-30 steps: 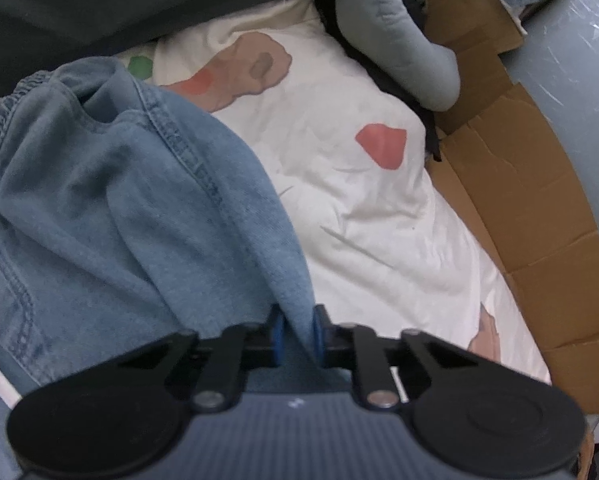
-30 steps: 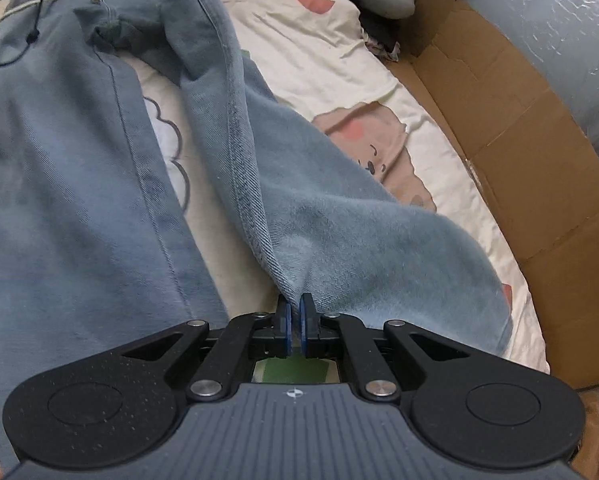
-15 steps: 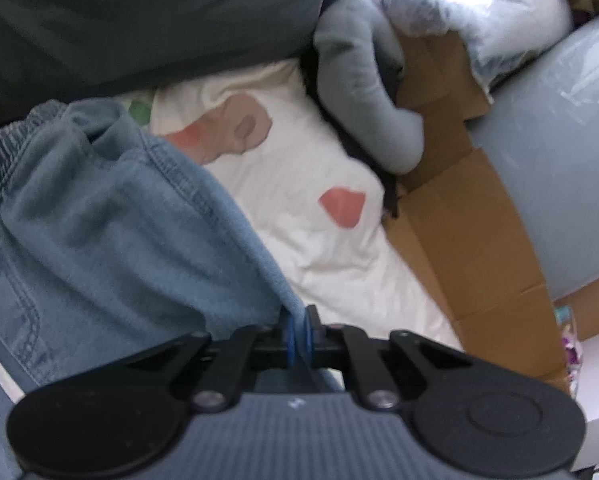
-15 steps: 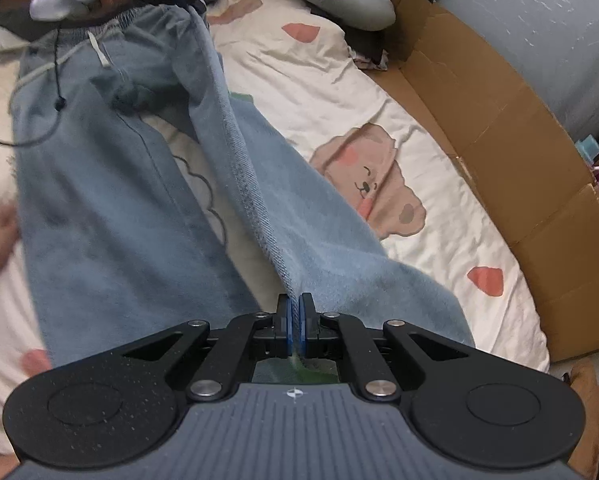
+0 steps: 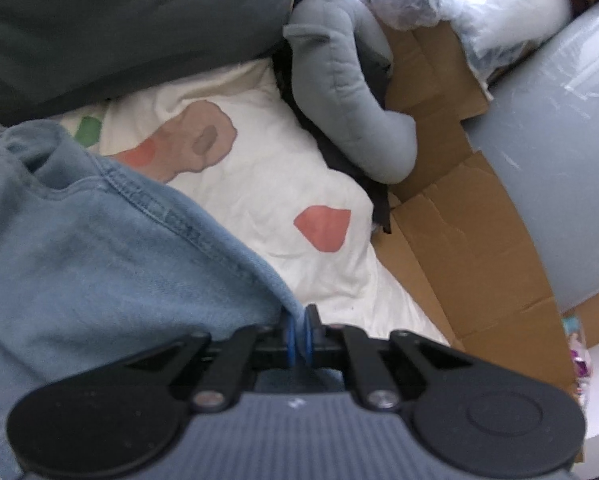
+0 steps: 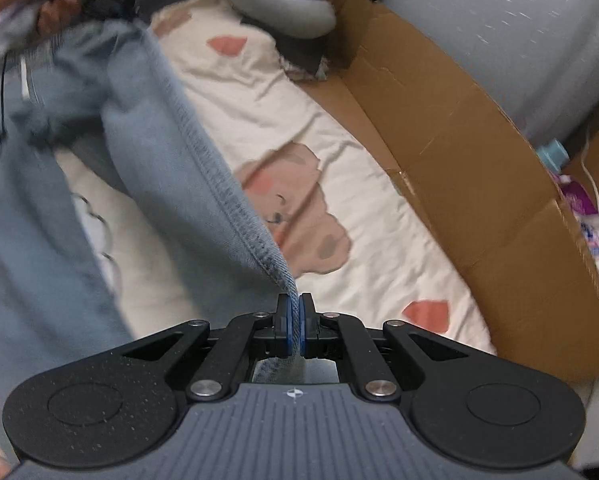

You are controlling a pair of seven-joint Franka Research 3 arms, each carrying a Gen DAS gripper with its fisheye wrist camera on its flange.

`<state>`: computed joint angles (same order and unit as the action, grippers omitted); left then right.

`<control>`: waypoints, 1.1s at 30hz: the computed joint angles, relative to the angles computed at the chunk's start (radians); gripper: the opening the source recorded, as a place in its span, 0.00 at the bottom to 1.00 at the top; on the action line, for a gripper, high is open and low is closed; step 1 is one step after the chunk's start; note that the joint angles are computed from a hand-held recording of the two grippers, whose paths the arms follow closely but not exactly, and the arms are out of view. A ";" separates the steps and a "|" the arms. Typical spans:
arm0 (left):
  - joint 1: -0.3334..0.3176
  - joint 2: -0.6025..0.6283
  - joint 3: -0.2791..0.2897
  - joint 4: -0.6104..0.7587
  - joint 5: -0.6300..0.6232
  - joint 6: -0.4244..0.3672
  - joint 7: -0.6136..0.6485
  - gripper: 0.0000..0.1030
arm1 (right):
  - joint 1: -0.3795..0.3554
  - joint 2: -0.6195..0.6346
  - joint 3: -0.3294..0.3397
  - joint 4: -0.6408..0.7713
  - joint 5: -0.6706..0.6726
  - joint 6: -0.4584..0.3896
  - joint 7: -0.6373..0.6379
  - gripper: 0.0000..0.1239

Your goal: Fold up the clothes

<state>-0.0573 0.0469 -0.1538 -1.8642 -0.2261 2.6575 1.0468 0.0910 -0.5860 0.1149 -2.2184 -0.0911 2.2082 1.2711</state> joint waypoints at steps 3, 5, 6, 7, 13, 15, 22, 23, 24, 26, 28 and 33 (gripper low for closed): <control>-0.008 0.062 -0.004 0.049 0.055 0.003 -0.042 0.05 | -0.019 0.065 -0.004 0.004 -0.037 0.057 -0.014 0.00; -0.010 0.104 -0.007 0.082 0.079 0.003 -0.077 0.05 | -0.029 0.113 -0.014 0.017 -0.049 0.079 -0.017 0.00; -0.011 0.123 -0.008 0.097 0.094 0.002 -0.094 0.05 | -0.033 0.138 -0.019 0.027 -0.053 0.088 -0.015 0.00; -0.013 0.141 -0.008 0.113 0.109 -0.002 -0.115 0.05 | -0.036 0.161 -0.023 0.035 -0.058 0.096 -0.012 0.01; -0.015 0.210 -0.011 0.179 0.162 -0.035 -0.232 0.05 | -0.040 0.283 -0.048 0.095 -0.094 0.116 -0.018 0.01; -0.016 0.228 -0.011 0.197 0.181 -0.042 -0.255 0.05 | -0.041 0.318 -0.061 0.114 -0.093 0.120 -0.014 0.01; 0.000 0.314 -0.033 0.315 0.205 -0.160 -0.215 0.11 | -0.042 0.436 -0.082 0.180 -0.146 0.140 0.036 0.01; 0.011 0.312 -0.046 0.324 0.189 -0.176 -0.169 0.14 | -0.041 0.459 -0.086 0.194 -0.161 0.142 0.038 0.01; 0.022 0.304 -0.057 0.327 0.172 -0.189 -0.120 0.15 | -0.039 0.480 -0.089 0.205 -0.180 0.146 0.041 0.01; 0.050 0.273 -0.076 0.311 0.115 -0.198 -0.017 0.16 | -0.033 0.520 -0.096 0.228 -0.215 0.153 0.050 0.01; 0.055 0.237 -0.065 0.289 0.103 -0.209 0.036 0.16 | -0.025 0.555 -0.108 0.253 -0.224 0.158 0.056 0.01; 0.037 0.169 -0.006 0.247 0.216 -0.226 0.064 0.17 | -0.010 0.572 -0.128 0.261 -0.244 0.189 0.084 0.01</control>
<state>-0.0200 0.2160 -0.1600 -1.6171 -0.0103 2.4316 1.1105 0.0806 -0.0144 -0.0136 -1.9573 -0.3353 2.3969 1.3551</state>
